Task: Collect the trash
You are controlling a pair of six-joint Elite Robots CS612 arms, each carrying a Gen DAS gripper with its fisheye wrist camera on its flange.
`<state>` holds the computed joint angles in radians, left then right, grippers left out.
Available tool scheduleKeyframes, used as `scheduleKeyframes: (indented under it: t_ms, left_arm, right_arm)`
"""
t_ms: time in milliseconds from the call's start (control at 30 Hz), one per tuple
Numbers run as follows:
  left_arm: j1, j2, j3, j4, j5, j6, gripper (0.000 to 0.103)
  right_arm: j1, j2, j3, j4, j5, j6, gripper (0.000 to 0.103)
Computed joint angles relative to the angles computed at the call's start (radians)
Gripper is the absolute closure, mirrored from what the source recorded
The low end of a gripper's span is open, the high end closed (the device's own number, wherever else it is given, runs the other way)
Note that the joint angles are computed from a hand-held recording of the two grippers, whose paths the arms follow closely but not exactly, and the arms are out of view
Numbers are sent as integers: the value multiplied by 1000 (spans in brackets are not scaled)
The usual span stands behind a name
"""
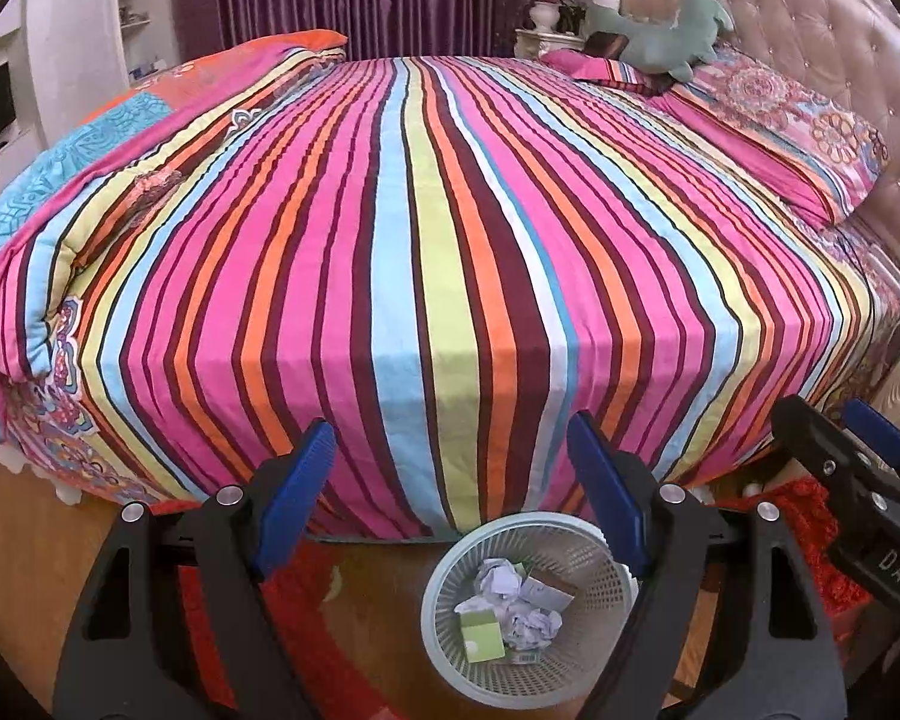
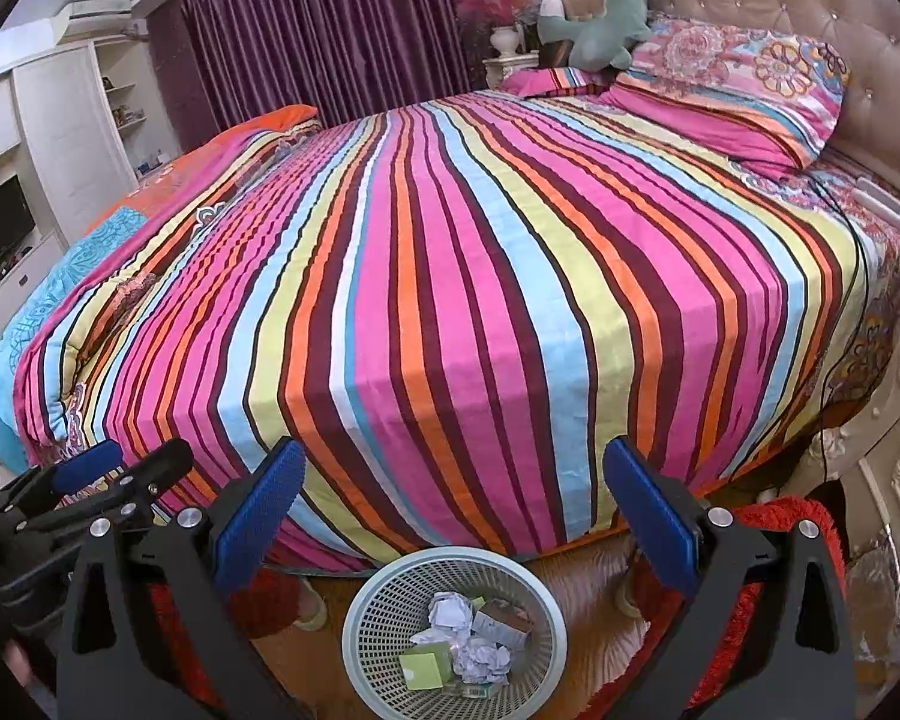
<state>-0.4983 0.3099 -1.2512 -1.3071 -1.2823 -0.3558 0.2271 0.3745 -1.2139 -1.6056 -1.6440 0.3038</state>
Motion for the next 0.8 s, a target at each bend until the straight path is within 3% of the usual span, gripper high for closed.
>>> scheduleKeyframes:
  t_ms: [567,633,800]
  left_arm:
    - [-8,3,-9,-29,6,49,25]
    - [-9,4,-11,-32,15,58,18]
    - [-10,6,-17,-43,14,69,17]
  right_arm:
    - [7,-1,2,-50,-50,-26,8]
    - [8,-1,2,-54,-54,-32,8]
    - [9,-3,5,-54,-53,-36,8]
